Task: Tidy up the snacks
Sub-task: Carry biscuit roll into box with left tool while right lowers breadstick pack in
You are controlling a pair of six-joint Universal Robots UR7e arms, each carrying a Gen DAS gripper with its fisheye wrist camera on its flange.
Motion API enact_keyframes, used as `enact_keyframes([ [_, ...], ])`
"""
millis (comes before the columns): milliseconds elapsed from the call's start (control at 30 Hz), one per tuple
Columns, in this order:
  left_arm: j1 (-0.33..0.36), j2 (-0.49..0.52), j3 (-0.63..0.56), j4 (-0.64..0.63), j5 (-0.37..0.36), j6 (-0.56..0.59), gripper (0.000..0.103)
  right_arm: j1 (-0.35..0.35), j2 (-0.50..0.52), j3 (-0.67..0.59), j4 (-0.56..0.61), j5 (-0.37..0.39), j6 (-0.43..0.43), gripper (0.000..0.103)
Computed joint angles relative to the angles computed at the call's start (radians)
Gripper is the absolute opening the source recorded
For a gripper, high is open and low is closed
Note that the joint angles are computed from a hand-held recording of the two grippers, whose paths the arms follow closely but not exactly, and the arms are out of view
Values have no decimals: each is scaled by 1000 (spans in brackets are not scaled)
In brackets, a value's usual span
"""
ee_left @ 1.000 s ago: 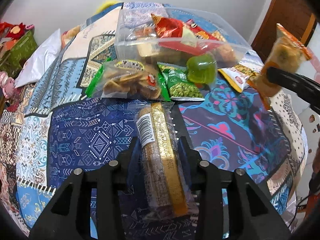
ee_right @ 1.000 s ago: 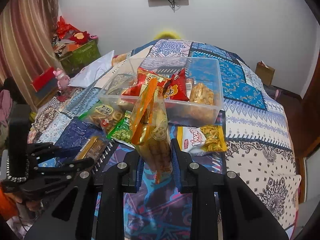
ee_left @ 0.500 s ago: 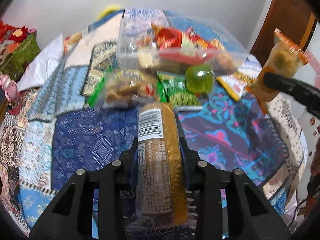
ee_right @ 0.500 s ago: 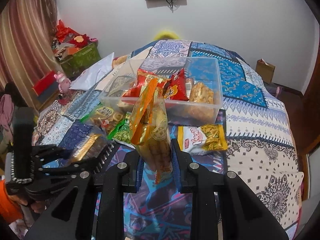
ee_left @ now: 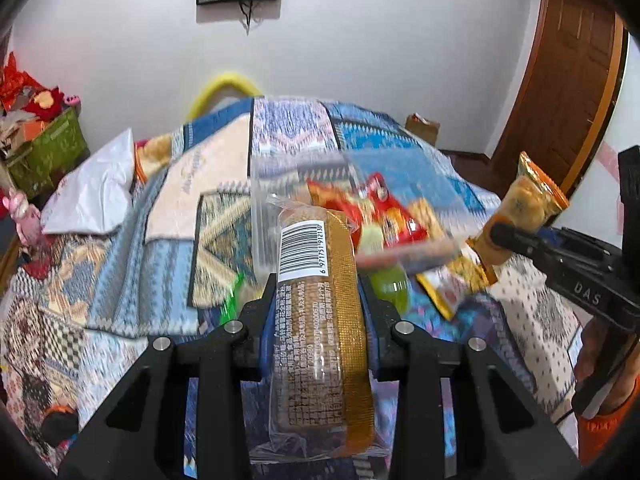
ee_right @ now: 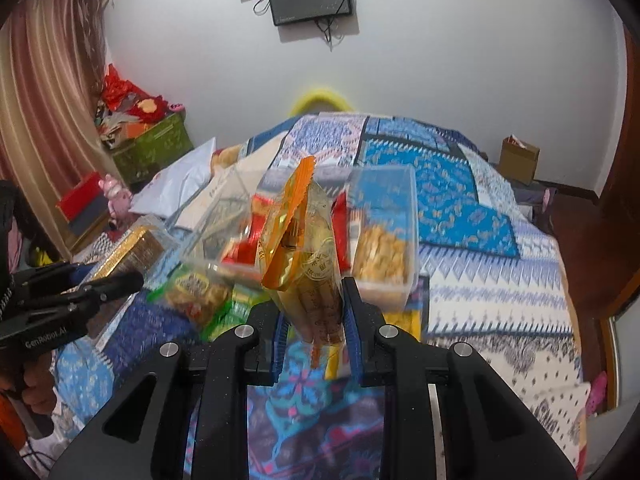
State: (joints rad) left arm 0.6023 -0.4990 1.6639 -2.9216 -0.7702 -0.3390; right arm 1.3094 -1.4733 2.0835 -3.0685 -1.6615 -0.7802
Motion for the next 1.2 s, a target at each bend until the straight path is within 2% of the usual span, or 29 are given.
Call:
enact_keyframes([
  [367,53,83,-215,10,27,122,35,63,113,-124,-31,-63,-16,23],
  [500,72,127,-284,4,48,159,35,64,159,-172,-30,-80,-11,23],
  [833,135,230,-454,74,29,189,35,56,263,-273,-16,-132,-15,23],
  [1200,175,321,-563,122,62,196,35,42,337,-358,14,-175,-7,23],
])
